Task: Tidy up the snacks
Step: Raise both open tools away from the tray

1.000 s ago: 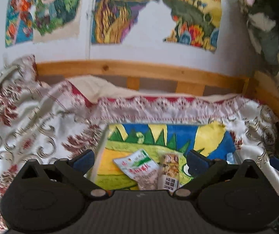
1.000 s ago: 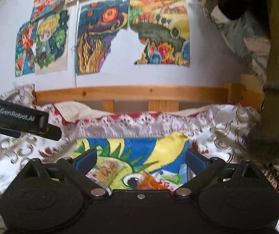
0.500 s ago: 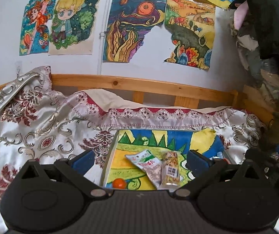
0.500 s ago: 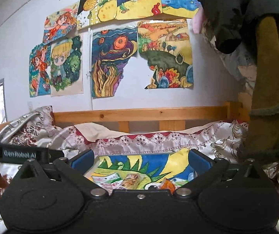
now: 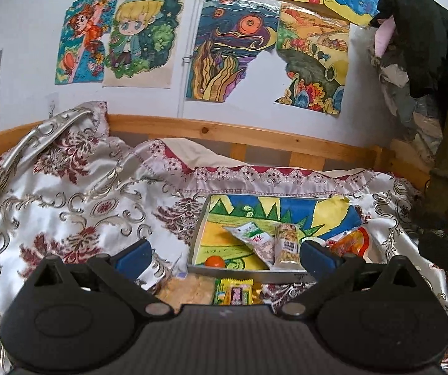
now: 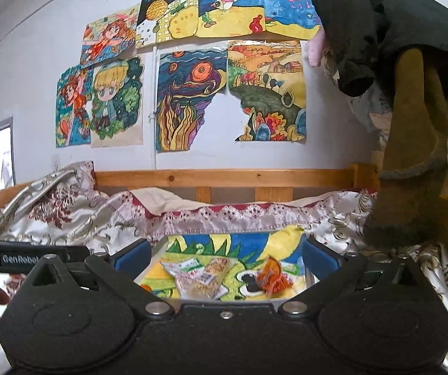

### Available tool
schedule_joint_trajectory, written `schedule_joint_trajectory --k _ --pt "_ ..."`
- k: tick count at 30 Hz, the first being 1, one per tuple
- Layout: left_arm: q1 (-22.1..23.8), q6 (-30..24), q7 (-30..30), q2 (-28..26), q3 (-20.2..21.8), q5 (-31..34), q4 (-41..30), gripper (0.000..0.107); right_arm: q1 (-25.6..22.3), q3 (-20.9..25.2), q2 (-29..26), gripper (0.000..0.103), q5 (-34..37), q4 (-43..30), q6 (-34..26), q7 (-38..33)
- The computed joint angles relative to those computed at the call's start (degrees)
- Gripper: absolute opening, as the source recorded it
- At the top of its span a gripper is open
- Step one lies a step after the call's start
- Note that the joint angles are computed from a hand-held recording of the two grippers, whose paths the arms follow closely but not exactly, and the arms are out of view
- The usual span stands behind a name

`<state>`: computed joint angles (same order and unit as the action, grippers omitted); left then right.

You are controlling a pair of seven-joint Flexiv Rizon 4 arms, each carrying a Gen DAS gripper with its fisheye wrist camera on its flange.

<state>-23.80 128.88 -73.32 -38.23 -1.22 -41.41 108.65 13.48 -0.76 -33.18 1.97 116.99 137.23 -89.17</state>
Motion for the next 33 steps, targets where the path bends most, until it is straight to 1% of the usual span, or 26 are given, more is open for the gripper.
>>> schedule_joint_trajectory --k 4,6,11,18,23,26,33 --pt "0.7 0.8 -2.3 1.1 -0.7 1.2 3.1 0.103 0.8 -0.1 1.0 0.102 1.2 2.9 0.8 -1.7" --pt "0.6 0.4 -3.0 1.5 -0.6 0.8 4.3 0.103 1.0 -0.1 1.5 0.102 1.6 4.5 1.1 -2.6" --pt "0.2 0.6 -5.4 2.1 -0.5 0.5 7.3 0.103 0.3 0.8 2.6 0.102 0.2 7.4 -0.1 -3.0" --pt "-1.1 1.0 -5.1 2.1 0.4 -0.7 9.8 0.103 1.0 0.8 3.6 0.102 0.9 9.8 -1.7 -3.9" --pt "-2.7 -1.0 -3.7 2.2 1.0 -4.3 10.5 0.103 1.3 1.0 3.7 0.102 1.3 11.0 -2.7 -4.4" --pt "-2.4 -1.6 -4.2 2.2 0.8 -3.9 11.2 0.103 1.8 0.8 3.5 0.102 1.6 11.4 -3.4 -4.8" --pt "-3.7 -4.5 -3.4 1.9 1.7 -5.4 11.0 0.103 1.7 1.0 2.9 0.102 1.2 11.1 -4.8 -4.2"
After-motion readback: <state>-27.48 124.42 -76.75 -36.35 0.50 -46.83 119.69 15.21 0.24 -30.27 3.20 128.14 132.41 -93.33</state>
